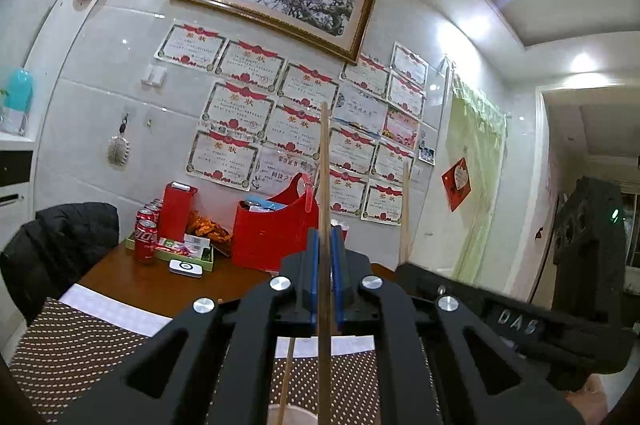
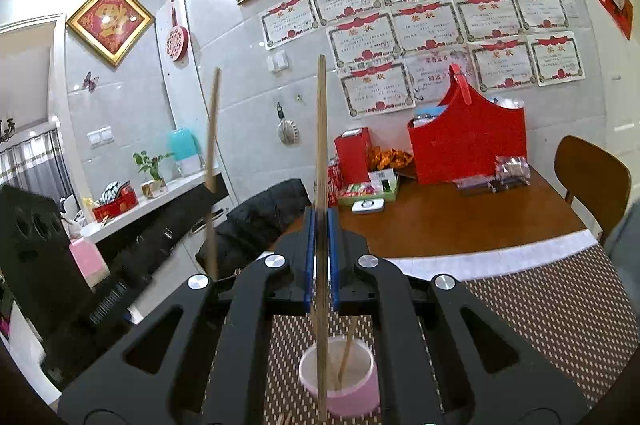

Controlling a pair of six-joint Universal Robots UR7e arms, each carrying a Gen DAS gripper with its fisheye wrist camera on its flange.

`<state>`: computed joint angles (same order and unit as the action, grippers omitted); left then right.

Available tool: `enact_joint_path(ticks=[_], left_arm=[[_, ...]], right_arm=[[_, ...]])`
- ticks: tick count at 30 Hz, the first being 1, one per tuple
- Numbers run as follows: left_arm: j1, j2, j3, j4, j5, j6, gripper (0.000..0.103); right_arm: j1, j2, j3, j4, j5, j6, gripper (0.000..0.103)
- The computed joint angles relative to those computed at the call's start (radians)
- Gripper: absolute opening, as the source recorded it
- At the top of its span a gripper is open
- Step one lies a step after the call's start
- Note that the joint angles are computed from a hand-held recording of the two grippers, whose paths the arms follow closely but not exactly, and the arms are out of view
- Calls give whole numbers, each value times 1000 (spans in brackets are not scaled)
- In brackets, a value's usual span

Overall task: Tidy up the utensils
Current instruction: 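Lift both held chopsticks and lower them into the pink cup, then open both tools to drop the chopsticks into the cup and withdraw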

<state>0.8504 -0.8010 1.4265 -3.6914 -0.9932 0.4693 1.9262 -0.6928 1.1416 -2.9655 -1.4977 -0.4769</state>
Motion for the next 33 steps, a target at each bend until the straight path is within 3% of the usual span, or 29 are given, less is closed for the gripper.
enact_joint_path(ticks=[7,14,23,24,25,26,27,33], left_arm=[[73,66,-97,59,-31,-38,6],[101,92,-109,52,-54,-48,6],[118,100,-80,47,-7,-54,7],[117,98,-75,44,2,-44,9],[116,96,-70,43,10,-40,17],[111,90,-60,40,30,-34,44],[107,85,-52,22,44,-27,66],[66,26,30,-49,90,24,85]], right_arm=[[-7,87,-116,34,2,-19,6],[-19,121,-154,55,0,-21,6],[-26,133,-163,129,-28,-4,8],[-27,132,-162,139,-34,4,22],[-30,128,-154,138,-39,16,65],[-33,121,-139,122,-31,28,87],[-37,113,-121,99,-13,36,95],[-40,63,-60,55,-38,70,97]])
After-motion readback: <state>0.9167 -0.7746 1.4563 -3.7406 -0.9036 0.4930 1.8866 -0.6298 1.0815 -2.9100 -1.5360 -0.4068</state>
